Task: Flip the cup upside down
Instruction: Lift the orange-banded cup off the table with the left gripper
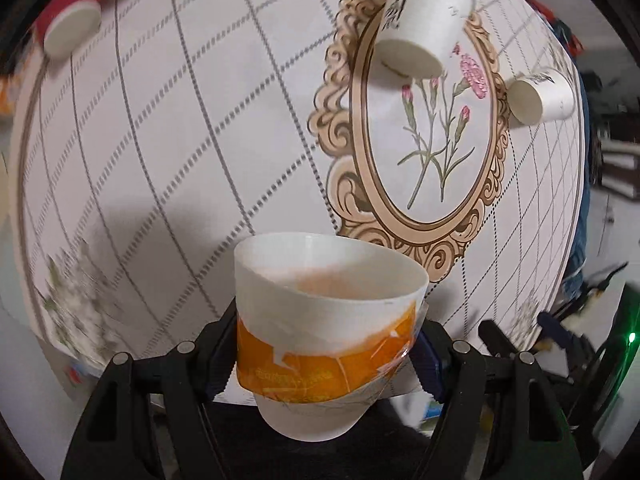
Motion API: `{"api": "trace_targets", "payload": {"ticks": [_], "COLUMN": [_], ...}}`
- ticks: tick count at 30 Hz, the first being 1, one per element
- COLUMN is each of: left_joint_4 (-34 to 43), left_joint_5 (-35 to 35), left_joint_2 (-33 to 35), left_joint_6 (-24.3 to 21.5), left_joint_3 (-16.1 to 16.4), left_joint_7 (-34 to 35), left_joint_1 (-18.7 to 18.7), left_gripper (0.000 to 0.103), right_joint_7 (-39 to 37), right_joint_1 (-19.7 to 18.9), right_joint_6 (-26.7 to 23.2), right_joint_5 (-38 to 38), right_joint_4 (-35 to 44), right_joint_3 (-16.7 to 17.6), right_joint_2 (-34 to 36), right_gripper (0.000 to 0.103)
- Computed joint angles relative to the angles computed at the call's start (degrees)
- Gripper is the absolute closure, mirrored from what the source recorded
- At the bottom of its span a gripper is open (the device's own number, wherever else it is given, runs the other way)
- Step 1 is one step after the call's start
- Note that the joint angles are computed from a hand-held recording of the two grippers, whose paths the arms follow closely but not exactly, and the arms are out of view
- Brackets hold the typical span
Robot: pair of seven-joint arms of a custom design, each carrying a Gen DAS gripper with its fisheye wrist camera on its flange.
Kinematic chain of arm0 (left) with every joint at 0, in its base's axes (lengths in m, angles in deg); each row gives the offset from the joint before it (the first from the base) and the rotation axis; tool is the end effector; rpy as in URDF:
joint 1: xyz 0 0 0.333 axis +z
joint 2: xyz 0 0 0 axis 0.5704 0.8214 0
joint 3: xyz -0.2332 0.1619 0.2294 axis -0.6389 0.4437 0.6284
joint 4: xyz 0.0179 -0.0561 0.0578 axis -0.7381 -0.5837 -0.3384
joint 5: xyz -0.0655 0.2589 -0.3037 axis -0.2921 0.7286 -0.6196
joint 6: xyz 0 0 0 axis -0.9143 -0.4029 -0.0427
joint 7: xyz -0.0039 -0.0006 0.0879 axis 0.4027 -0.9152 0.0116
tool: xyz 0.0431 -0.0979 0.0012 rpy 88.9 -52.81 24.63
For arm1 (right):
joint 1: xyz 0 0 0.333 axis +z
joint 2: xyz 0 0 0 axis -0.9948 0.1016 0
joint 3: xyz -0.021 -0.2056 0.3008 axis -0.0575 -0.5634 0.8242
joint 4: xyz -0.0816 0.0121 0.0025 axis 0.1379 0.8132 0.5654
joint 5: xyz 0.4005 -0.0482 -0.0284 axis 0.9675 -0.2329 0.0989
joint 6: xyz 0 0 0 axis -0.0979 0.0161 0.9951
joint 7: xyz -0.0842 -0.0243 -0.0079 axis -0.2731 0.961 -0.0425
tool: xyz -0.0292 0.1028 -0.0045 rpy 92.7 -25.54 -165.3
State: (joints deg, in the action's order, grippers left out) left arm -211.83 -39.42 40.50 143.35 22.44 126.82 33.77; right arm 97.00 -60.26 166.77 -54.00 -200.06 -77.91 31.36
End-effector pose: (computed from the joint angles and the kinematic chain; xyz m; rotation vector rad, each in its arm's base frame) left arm 0.4635 -0.0595 0.4718 2.0645 -1.8914 0.0191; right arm 0.4375 0.2871 0.4821 2.0005 -2.2042 -0.0735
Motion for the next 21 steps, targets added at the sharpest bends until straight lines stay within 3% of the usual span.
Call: {"api": "trace_targets", "payload": {"ticks": [7,21], "left_joint_4": [-1.2,0.8], "left_joint_5": [-2.8,4.8], "left_joint_2": [2.5,6.9], "left_joint_6": [4.0,9.0], "left_joint_3": [-1.0,-3.7], "left_joint_7": [-3.3,-3.3], "left_joint_1": [-0.6,-2.8], "left_gripper": [0.031,0.031], "right_joint_7": [-2.1,-0.9], "right_joint_1": [-1.1,-2.0], "right_joint_6": [0.4,1.2], "right_joint_5": [-0.2,-0.6], "right_joint_4": [-2.8,-3.3], "right_joint_3": [-0.5,-0.9], "right_joint_2": [-1.6,-0.6], "right_gripper": [0.000,0.000]}}
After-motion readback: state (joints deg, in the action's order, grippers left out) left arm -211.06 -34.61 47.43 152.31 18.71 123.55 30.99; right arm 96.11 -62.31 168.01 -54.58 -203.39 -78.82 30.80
